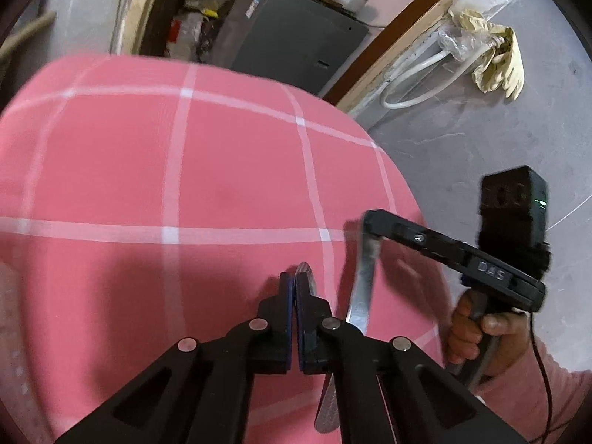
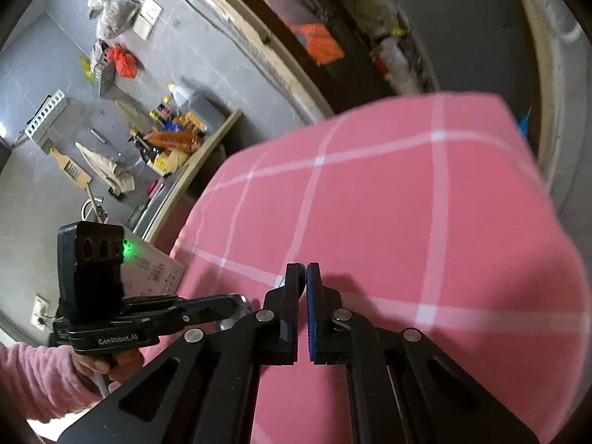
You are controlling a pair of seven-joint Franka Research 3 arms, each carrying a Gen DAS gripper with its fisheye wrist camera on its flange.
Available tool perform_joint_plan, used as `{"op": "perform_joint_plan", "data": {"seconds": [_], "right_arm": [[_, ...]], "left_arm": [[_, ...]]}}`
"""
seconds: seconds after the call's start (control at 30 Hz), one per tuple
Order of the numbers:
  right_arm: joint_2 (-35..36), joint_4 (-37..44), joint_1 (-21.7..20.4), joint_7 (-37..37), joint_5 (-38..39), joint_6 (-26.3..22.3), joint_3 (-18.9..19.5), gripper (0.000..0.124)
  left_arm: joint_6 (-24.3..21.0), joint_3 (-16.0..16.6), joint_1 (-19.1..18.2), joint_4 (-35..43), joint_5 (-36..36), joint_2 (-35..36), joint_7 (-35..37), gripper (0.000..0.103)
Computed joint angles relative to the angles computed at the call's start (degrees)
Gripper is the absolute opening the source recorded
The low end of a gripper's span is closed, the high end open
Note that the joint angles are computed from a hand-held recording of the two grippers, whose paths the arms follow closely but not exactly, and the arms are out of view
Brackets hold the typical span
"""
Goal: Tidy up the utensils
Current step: 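Close the left tool on the silver spoon while the right tool closes on the knife, then lift the spoon with the left tool while the right tool lifts the knife toward the caddy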
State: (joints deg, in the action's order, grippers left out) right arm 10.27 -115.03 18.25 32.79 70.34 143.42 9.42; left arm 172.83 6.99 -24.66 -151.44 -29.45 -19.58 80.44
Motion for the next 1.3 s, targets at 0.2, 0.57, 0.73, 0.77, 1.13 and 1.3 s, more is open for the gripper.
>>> {"op": "perform_joint_plan", "data": {"seconds": [0.2,0.57,0.73,0.77,1.13,1.3], "right_arm": [[-8.8,-6.6,1.0,-3.3,5.8,6.6,-1.0,0.003],[-22.5,-14.3,5.9,-4.3,7.4,18.4,-3.3,0.002],[-27.7,-17.0,8.5,0.0,3.4,23.1,-3.6,0.002],[-28.4,-17.4,9.1,1.1,2.5,23.8,-3.8,0.002],[-33.7,-19.6,15.8,10.8,-6.0,30.5,-4.8,0.002],[-33.0,-17.6,21.3,10.6,-6.5,32.8,-7.2,0.002]], "left_arm": [[-3.7,-16.7,17.4,-2.3,19.5,-6.7,-17.7,0.002],[-8.3,-22.4,23.5,-4.8,33.7,-19.1,-31.3,0.002],[-10.5,-21.7,22.8,-5.0,38.1,-23.5,-34.5,0.002],[-11.0,-21.1,22.4,-5.0,38.8,-24.5,-34.9,0.002],[-15.8,-16.3,19.1,-5.6,43.8,-34.0,-36.4,0.002],[-18.5,-14.5,19.7,-5.8,44.7,-39.2,-35.0,0.002]]}}
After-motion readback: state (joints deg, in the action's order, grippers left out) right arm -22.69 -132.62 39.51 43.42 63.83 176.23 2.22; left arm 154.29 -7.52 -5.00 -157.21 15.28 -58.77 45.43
